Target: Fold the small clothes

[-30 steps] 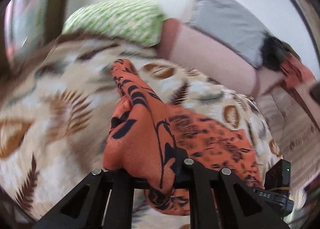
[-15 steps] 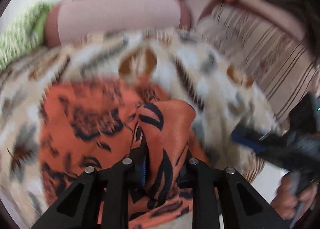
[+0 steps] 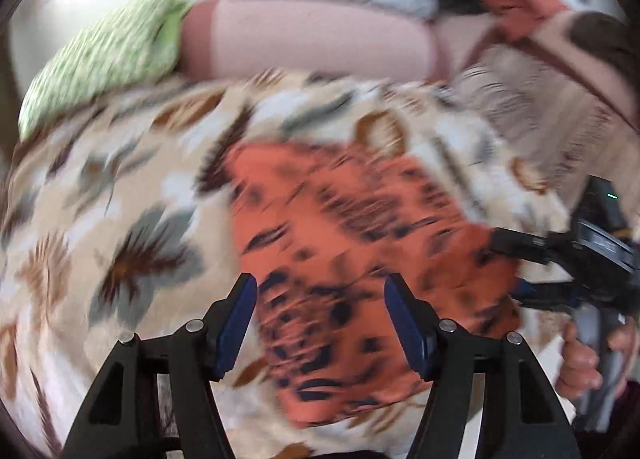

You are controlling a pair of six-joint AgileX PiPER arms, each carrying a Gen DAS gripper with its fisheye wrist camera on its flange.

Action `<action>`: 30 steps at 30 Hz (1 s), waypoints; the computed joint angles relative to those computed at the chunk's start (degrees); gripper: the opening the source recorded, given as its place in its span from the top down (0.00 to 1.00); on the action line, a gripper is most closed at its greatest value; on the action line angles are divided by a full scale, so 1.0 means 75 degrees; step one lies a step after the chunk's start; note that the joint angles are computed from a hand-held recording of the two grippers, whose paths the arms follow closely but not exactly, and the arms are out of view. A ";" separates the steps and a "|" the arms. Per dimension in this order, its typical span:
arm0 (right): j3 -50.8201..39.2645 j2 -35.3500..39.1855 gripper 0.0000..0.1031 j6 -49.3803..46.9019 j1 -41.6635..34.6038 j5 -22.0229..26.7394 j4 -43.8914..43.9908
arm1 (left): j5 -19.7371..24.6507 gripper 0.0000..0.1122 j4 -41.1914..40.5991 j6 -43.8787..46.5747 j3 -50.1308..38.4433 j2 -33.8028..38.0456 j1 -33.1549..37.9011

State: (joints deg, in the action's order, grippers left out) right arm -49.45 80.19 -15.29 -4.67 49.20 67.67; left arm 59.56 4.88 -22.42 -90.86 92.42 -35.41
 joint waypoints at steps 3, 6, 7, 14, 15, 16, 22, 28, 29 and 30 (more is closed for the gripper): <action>-0.0286 0.0020 0.32 0.0992 0.0801 -0.0570 -0.0914 | 0.0136 0.41 -0.0123 -0.0080 0.0432 0.0004 0.0146; -0.0851 -0.0241 0.83 0.2597 0.1623 -0.0955 -0.3133 | -0.0045 0.41 -0.0277 -0.0042 0.0725 -0.0248 0.0155; -0.0928 -0.0351 0.84 0.3130 0.1834 -0.1064 -0.3699 | -0.0073 0.41 -0.0295 -0.0019 0.0735 -0.0308 0.0117; -0.0686 -0.1792 0.86 0.5508 0.2903 -0.1049 -0.6661 | -0.0308 0.41 0.0030 -0.0070 0.1005 -0.0609 -0.0650; -0.0554 -0.1804 0.86 0.5514 0.2895 -0.0994 -0.6648 | -0.0297 0.40 0.0082 -0.0060 0.1013 -0.0494 -0.0724; -0.0339 -0.1586 0.86 0.5214 0.2765 -0.0878 -0.6330 | -0.0169 0.40 0.0149 -0.0095 0.0951 -0.0281 -0.0793; -0.0060 -0.1141 0.74 0.3935 0.1838 -0.0514 -0.4526 | 0.0416 0.37 -0.0379 0.0105 0.0505 0.0175 -0.0432; -0.1628 -0.1325 0.41 0.4799 0.1759 -0.0052 -0.6027 | 0.0331 0.37 0.0498 0.0284 -0.0452 0.0064 -0.0329; -0.1979 -0.1170 0.37 0.5354 0.2019 -0.0245 -0.6776 | 0.0466 0.37 0.0613 0.0316 -0.0791 0.0269 -0.0290; -0.2325 -0.0967 0.38 0.5791 0.2231 -0.0131 -0.7330 | 0.0607 0.37 0.0742 0.0347 -0.1140 0.0547 -0.0219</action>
State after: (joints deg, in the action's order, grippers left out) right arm -66.88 72.93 28.15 12.06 48.21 12.70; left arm 64.11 10.44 -19.82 -99.40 96.53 -37.06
